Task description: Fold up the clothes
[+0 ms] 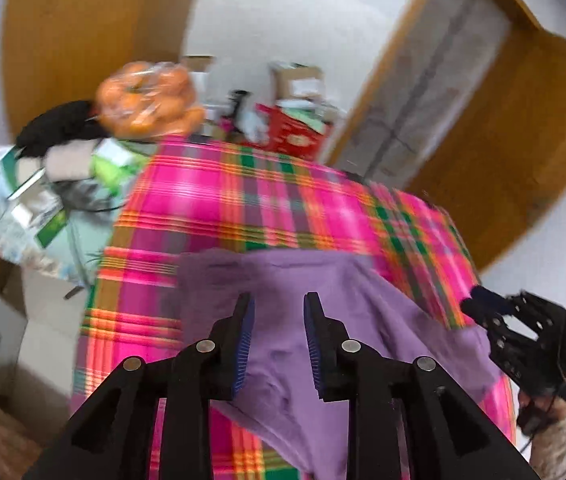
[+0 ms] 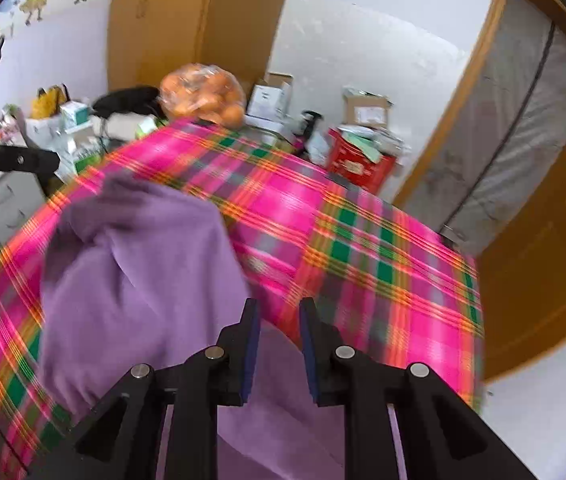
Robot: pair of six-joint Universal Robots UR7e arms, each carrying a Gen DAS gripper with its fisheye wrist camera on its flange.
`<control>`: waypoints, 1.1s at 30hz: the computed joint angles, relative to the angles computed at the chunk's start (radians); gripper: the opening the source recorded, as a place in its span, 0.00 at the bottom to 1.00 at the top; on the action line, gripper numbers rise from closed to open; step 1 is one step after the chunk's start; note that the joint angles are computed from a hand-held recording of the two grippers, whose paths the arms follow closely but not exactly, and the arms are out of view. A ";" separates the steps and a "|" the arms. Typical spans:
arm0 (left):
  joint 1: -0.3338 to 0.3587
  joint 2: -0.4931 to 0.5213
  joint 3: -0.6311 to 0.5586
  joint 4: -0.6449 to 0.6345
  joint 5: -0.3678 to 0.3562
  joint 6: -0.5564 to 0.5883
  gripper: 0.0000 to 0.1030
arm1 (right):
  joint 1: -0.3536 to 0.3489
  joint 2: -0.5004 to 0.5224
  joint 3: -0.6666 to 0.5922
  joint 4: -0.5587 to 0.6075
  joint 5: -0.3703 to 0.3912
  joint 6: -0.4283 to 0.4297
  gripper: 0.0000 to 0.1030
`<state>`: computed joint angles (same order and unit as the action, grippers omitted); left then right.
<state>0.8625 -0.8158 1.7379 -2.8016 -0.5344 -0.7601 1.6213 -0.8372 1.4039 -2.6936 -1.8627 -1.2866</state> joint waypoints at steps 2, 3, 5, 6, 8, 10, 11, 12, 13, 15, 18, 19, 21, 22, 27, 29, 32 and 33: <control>-0.003 0.029 -0.052 0.054 -0.039 0.024 0.25 | -0.014 -0.022 -0.008 0.018 -0.014 -0.019 0.20; -0.001 0.045 -0.079 0.080 -0.066 0.038 0.27 | -0.022 -0.032 -0.009 0.022 -0.023 -0.032 0.20; 0.009 0.079 -0.140 0.136 -0.134 0.066 0.30 | -0.038 -0.047 -0.019 0.044 -0.048 -0.049 0.22; 0.016 0.100 -0.176 0.167 -0.173 0.076 0.31 | -0.047 -0.052 -0.029 0.068 -0.062 -0.051 0.27; 0.032 0.149 -0.255 0.233 -0.248 0.086 0.31 | -0.068 -0.060 -0.044 0.115 -0.081 -0.051 0.31; 0.051 0.197 -0.328 0.291 -0.314 0.099 0.31 | -0.093 -0.065 -0.043 0.123 -0.088 -0.058 0.32; 0.061 0.215 -0.354 0.305 -0.344 0.107 0.31 | -0.104 -0.065 -0.046 0.138 -0.090 -0.054 0.32; 0.071 0.232 -0.378 0.314 -0.368 0.104 0.31 | -0.115 -0.065 -0.049 0.153 -0.092 -0.051 0.33; 0.083 0.248 -0.401 0.324 -0.387 0.088 0.31 | -0.126 -0.065 -0.053 0.168 -0.094 -0.047 0.33; 0.103 0.273 -0.432 0.322 -0.428 0.054 0.31 | -0.146 -0.064 -0.062 0.198 -0.088 -0.046 0.34; 0.114 0.299 -0.466 0.332 -0.448 0.034 0.31 | -0.165 -0.062 -0.078 0.244 -0.065 -0.052 0.37; 0.117 0.305 -0.476 0.338 -0.450 0.030 0.31 | -0.170 -0.060 -0.085 0.262 -0.058 -0.052 0.39; 0.120 0.313 -0.492 0.352 -0.447 0.025 0.31 | -0.177 -0.056 -0.093 0.290 -0.054 -0.051 0.40; 0.121 0.316 -0.500 0.359 -0.446 0.023 0.31 | -0.179 -0.054 -0.096 0.300 -0.055 -0.051 0.41; 0.138 0.337 -0.540 0.406 -0.464 -0.001 0.31 | -0.188 -0.047 -0.099 0.330 -0.063 -0.069 0.41; 0.148 0.343 -0.552 0.408 -0.484 -0.015 0.31 | -0.190 -0.052 -0.079 0.313 -0.077 -0.091 0.41; 0.154 0.345 -0.553 0.396 -0.488 -0.024 0.33 | -0.193 -0.060 -0.048 0.280 -0.093 -0.121 0.41; 0.155 0.344 -0.551 0.391 -0.484 -0.026 0.33 | -0.194 -0.061 -0.038 0.258 -0.095 -0.132 0.41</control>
<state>1.0172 -0.4716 1.1871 -2.4109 -1.0187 -0.7859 1.4278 -0.8978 1.3662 -2.4352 -1.9579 -1.4190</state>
